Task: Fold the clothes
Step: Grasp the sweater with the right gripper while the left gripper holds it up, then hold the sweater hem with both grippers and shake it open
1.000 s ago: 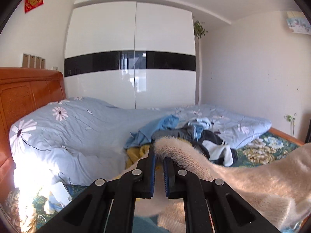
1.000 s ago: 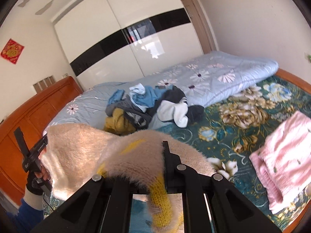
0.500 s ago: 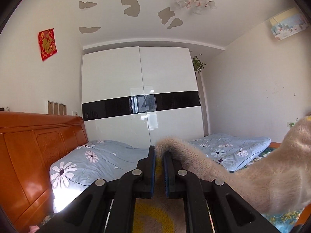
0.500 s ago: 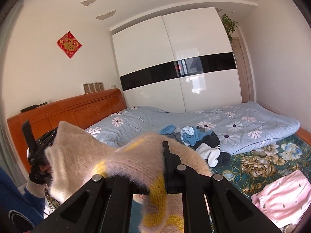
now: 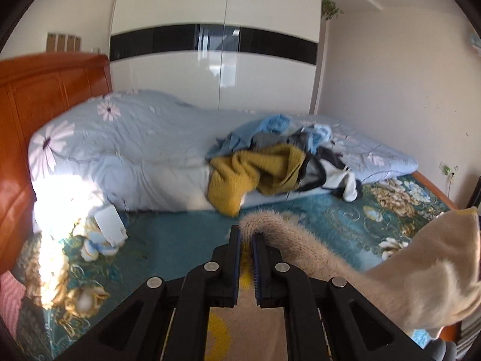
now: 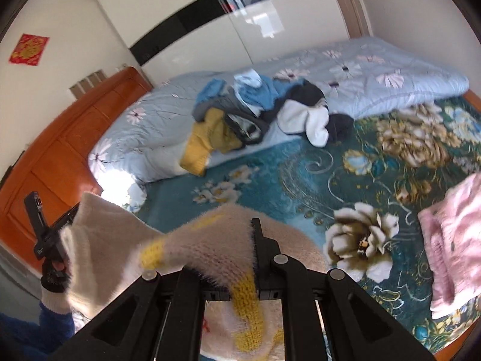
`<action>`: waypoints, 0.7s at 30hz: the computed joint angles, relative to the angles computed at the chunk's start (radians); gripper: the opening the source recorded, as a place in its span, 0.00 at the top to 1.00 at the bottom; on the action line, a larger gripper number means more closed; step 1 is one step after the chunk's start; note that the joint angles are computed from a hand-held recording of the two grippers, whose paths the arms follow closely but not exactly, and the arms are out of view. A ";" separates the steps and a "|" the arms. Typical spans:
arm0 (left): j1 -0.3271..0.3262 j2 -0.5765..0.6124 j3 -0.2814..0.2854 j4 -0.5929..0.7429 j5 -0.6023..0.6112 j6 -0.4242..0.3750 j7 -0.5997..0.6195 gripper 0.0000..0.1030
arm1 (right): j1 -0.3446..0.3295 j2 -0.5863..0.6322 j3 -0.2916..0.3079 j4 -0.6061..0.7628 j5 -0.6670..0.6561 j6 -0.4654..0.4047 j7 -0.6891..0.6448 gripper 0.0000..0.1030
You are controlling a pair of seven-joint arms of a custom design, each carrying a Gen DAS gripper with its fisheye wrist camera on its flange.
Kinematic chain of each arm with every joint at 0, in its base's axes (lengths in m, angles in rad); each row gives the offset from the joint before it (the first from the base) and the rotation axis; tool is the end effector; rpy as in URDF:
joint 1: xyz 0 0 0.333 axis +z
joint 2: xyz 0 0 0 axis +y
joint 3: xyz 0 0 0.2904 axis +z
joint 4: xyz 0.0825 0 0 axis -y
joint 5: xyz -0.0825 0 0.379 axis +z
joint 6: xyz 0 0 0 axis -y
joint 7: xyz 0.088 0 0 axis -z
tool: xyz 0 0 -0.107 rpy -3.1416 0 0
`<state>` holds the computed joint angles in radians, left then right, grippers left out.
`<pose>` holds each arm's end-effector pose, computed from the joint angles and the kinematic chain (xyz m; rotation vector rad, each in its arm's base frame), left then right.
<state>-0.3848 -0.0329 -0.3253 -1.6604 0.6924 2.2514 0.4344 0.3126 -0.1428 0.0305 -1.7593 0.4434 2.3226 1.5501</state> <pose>0.4574 -0.3742 0.6570 -1.8361 1.5784 -0.8818 0.5236 0.1966 0.6746 -1.7932 1.4976 -0.0876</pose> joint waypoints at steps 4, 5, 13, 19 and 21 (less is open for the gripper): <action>0.019 0.120 0.046 -0.006 -0.165 0.065 -0.035 0.93 | -0.032 0.170 0.005 0.088 -0.038 -0.049 0.126 0.91; 0.019 0.141 0.058 -0.005 -0.192 0.081 -0.043 0.93 | -0.042 0.214 0.008 0.117 -0.041 -0.063 0.158 0.91; 0.009 0.348 0.139 0.235 -0.311 0.040 0.044 0.93 | -0.109 0.498 0.033 0.439 -0.090 -0.186 0.393 0.91; -0.050 0.564 0.198 0.536 -0.348 -0.136 0.111 0.92 | -0.095 0.681 0.048 0.699 -0.242 -0.338 0.442 0.88; -0.066 0.599 0.215 0.592 -0.353 -0.170 0.121 0.90 | -0.098 0.675 0.054 0.687 -0.254 -0.315 0.428 0.85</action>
<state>-0.4512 0.5660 -0.1100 -1.0686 0.3392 2.0811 0.5559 0.2150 0.5327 0.0844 -1.0723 0.1894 2.0078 1.9785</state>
